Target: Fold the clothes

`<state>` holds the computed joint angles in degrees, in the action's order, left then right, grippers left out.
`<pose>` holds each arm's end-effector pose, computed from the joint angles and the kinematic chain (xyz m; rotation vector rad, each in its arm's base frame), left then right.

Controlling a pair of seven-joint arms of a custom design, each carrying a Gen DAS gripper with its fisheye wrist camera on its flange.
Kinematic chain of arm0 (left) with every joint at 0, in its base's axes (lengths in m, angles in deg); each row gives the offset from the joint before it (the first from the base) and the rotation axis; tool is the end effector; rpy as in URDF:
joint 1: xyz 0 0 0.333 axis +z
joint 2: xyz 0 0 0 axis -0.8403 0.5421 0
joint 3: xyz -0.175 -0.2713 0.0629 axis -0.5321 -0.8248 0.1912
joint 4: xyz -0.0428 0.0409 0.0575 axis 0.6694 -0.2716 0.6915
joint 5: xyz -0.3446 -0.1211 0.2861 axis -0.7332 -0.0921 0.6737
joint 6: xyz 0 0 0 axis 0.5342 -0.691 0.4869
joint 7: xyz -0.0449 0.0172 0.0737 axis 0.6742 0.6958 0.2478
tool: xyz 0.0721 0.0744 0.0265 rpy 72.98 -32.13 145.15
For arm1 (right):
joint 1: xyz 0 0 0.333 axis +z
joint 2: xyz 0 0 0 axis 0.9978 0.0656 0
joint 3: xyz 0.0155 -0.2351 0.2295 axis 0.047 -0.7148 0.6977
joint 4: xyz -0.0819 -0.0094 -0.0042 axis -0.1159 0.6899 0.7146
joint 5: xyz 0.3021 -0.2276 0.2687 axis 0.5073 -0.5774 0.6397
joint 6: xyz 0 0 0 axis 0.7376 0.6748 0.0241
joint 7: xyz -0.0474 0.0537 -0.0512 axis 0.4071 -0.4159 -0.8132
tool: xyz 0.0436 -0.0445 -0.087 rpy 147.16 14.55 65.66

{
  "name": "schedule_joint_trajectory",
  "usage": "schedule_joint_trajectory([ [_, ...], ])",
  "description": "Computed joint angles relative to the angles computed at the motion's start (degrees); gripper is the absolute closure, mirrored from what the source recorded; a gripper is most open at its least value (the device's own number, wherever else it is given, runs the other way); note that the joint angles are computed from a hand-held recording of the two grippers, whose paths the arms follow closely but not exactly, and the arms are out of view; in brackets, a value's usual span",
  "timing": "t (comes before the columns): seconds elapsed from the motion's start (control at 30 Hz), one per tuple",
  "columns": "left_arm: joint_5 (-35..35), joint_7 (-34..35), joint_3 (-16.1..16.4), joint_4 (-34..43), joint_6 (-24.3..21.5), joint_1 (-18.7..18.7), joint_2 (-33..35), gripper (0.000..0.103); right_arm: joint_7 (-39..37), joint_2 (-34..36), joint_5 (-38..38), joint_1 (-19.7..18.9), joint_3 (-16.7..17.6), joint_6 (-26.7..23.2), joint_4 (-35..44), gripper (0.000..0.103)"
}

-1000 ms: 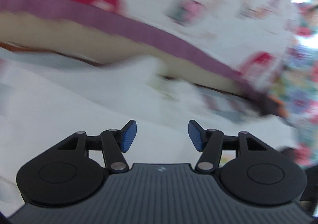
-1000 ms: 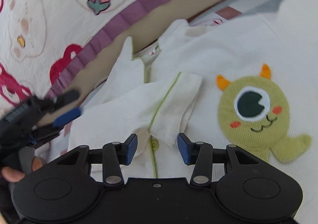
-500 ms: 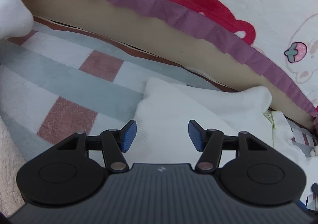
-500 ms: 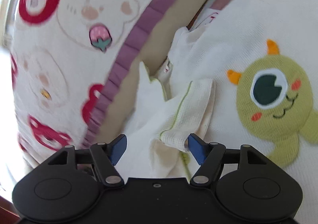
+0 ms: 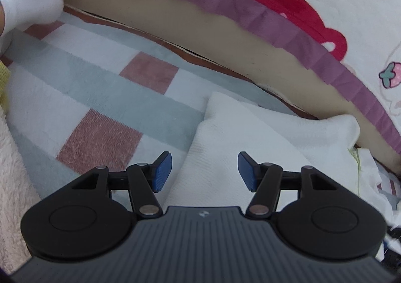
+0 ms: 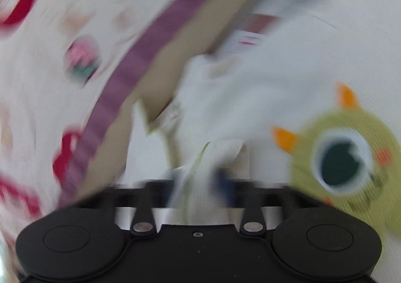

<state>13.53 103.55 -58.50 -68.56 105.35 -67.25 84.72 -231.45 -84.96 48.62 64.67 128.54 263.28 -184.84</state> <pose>0.6146 -0.2478 0.4224 -1.9865 1.8694 -1.0900 0.4245 0.1832 0.4334 -0.6285 2.0995 -0.4439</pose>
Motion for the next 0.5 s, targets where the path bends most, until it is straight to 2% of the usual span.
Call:
schedule_joint_trajectory([
  [0.07,-1.9,1.8,-0.7,-0.2,1.2,0.4,0.0,0.045,-6.2,-3.3,-6.3,-1.8,1.6,-5.9,3.3,0.095],
  [0.17,-1.1,2.3,-0.7,-0.1,2.3,0.0,0.2,0.045,-11.6,-7.9,-14.1,-4.5,1.5,-7.0,5.6,0.096],
  [0.23,0.1,2.6,-0.6,0.2,2.3,-0.4,0.6,0.045,-15.6,-7.6,-17.0,-4.9,-0.2,-10.5,7.5,0.095],
  [0.27,2.7,1.2,0.2,0.5,1.8,-1.2,0.9,0.045,-18.2,-5.8,-17.7,-3.4,-2.3,-12.9,8.3,0.092],
  [0.3,6.0,-0.7,1.2,0.8,1.1,-2.2,1.2,0.045,-22.0,-2.5,-16.8,-0.2,-5.9,-16.2,9.0,0.091],
  [0.37,12.4,-4.4,2.9,1.4,-0.9,-3.8,1.8,0.045,-27.5,1.7,-14.9,4.9,-11.7,-21.2,9.9,0.077],
  [0.4,15.6,-6.2,3.7,1.8,-2.1,-4.4,2.0,0.045,-27.0,1.6,-15.3,5.7,-12.6,-20.8,9.0,0.075],
  [0.47,19.8,-8.5,4.2,1.9,-3.0,-4.8,2.2,0.045,-23.7,-0.4,-16.6,6.8,-12.7,-20.1,6.7,0.048],
  [0.5,20.6,-9.1,4.1,1.8,-3.0,-4.6,2.1,0.045,-21.4,-1.7,-17.0,7.4,-12.5,-20.2,5.5,0.046],
])
